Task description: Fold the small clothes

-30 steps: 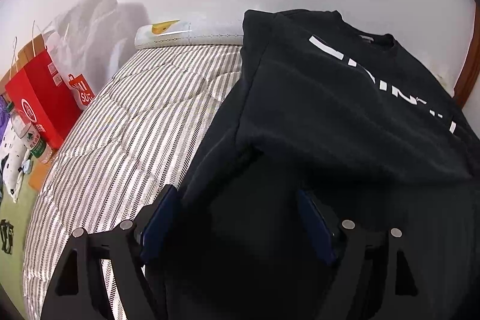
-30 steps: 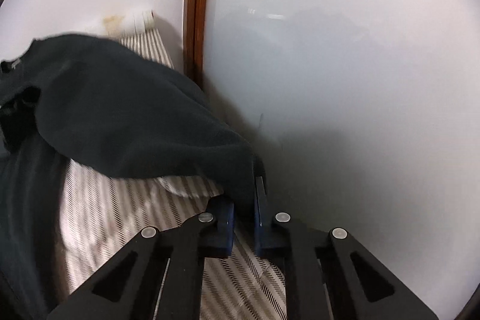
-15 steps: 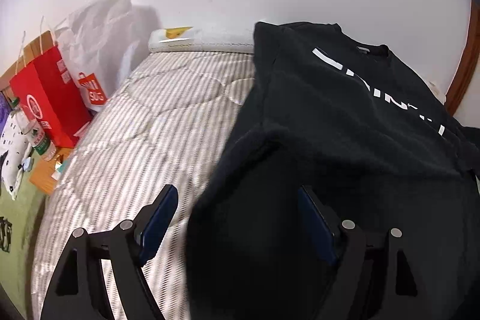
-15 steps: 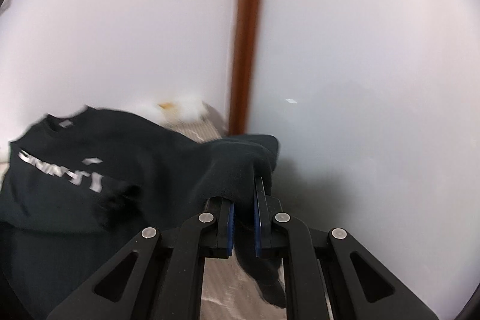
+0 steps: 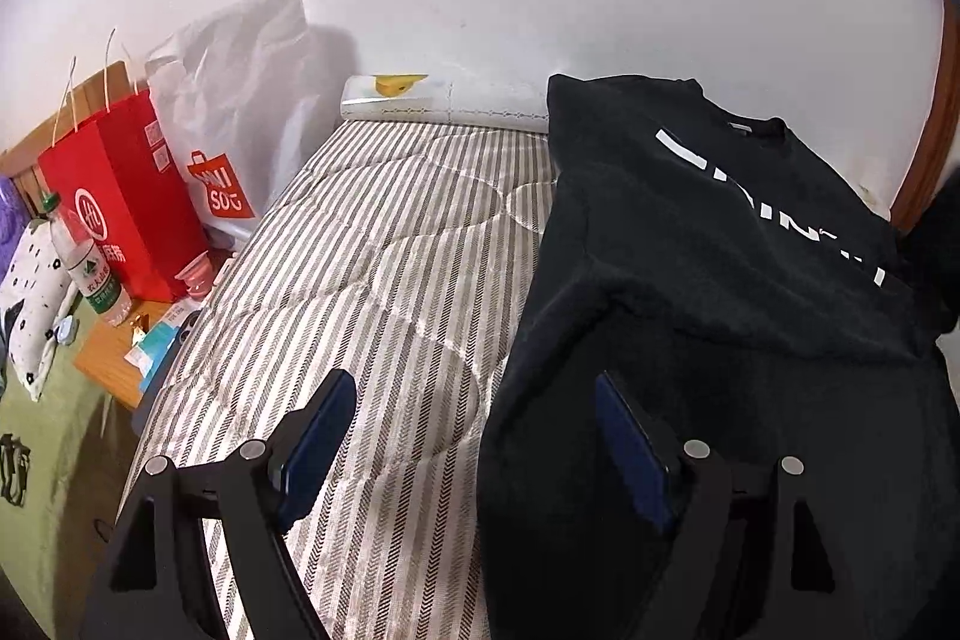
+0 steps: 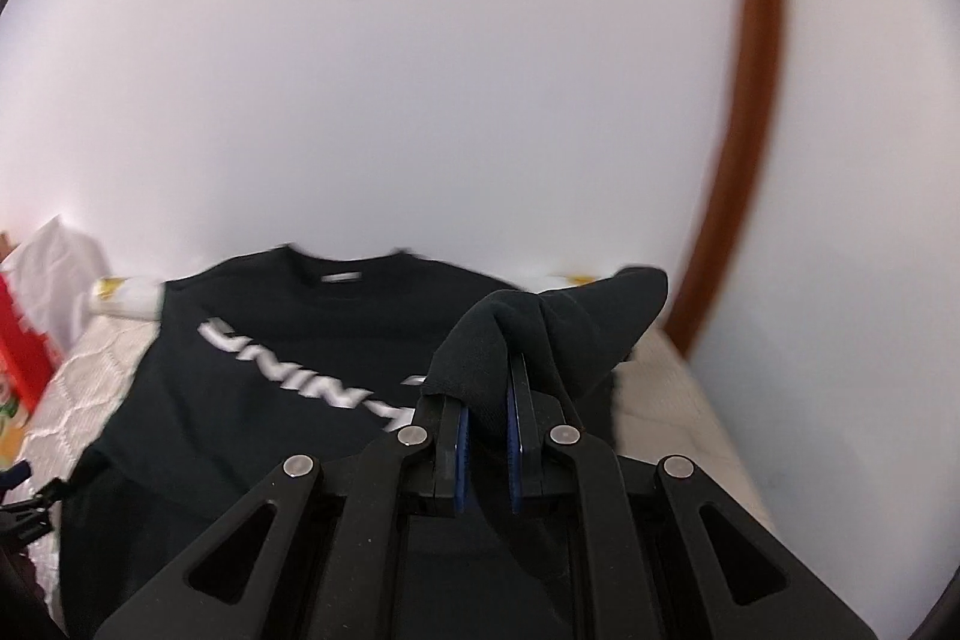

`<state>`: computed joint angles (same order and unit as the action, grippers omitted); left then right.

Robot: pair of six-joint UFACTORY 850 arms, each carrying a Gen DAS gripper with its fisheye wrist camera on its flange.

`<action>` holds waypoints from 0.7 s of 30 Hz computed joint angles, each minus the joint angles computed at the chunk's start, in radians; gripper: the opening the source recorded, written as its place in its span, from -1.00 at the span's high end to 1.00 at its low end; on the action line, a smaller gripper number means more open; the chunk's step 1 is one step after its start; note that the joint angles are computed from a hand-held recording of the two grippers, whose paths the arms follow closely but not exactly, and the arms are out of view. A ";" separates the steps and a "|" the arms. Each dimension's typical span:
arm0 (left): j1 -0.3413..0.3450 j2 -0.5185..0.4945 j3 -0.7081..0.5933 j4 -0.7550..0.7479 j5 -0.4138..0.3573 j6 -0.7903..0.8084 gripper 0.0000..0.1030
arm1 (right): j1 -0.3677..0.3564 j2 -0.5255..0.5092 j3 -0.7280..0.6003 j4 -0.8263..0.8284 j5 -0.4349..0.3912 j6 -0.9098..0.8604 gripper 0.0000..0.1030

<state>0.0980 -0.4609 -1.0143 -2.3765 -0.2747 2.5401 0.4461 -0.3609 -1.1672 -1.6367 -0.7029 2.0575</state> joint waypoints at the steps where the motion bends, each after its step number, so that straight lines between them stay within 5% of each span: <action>1: -0.002 -0.002 0.002 -0.018 -0.006 0.022 -0.54 | 0.009 -0.029 -0.030 0.000 0.017 -0.010 0.81; 8: -0.028 -0.040 -0.011 -0.068 0.025 0.105 -0.54 | 0.037 -0.227 -0.189 0.099 0.139 -0.152 0.76; 13: -0.043 -0.036 0.002 -0.229 0.027 0.281 -0.55 | 0.026 -0.279 -0.200 0.161 0.216 -0.223 0.71; 21: -0.060 -0.034 0.012 -0.402 0.032 0.464 -0.54 | -0.002 -0.209 -0.059 -0.123 0.263 0.090 0.05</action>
<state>0.0383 -0.4944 -1.0025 -2.7790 -0.2429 3.0038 0.4443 -0.5703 -1.2258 -1.7593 -0.4399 2.1472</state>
